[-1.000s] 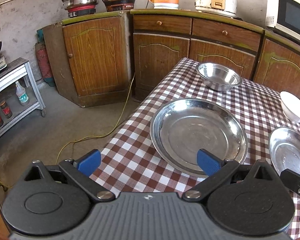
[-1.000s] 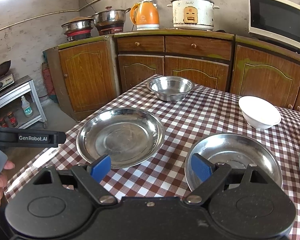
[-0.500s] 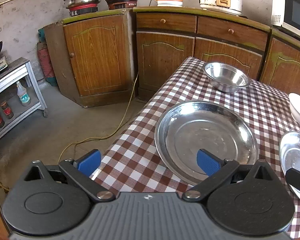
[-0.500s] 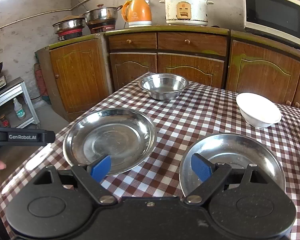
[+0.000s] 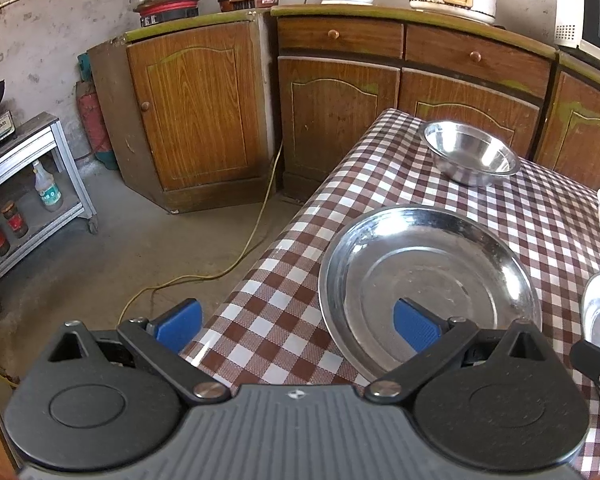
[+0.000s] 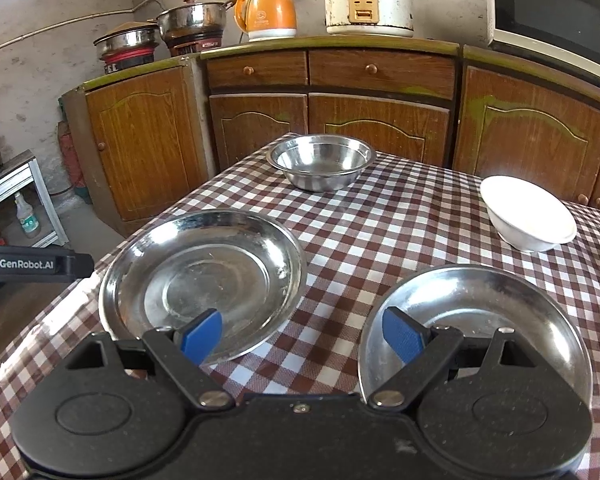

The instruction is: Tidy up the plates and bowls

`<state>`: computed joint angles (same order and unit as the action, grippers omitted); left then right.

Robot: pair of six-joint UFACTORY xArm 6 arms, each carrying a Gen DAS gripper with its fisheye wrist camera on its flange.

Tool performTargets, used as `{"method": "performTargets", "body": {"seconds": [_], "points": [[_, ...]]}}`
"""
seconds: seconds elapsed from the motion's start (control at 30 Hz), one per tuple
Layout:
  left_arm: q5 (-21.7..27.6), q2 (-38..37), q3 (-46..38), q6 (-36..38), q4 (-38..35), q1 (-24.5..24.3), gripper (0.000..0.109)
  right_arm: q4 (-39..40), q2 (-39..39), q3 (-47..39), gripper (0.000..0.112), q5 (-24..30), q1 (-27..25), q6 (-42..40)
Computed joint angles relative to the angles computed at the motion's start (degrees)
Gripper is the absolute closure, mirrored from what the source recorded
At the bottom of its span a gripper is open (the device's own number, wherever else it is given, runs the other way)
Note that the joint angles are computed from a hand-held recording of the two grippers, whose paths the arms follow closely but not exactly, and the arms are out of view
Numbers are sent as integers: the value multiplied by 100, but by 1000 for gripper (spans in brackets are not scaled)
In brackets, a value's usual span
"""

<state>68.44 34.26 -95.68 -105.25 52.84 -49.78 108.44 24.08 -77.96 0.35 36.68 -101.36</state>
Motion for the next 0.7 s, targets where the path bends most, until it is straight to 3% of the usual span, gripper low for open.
{"method": "performTargets", "body": {"seconds": [0.43, 0.7], "points": [[-192, 25, 99, -10, -13, 220, 6, -1548, 646, -495, 10, -15, 93, 1564], [-257, 121, 46, 185, -20, 364, 8, -2868, 1010, -720, 10, 21, 24, 2960]]}}
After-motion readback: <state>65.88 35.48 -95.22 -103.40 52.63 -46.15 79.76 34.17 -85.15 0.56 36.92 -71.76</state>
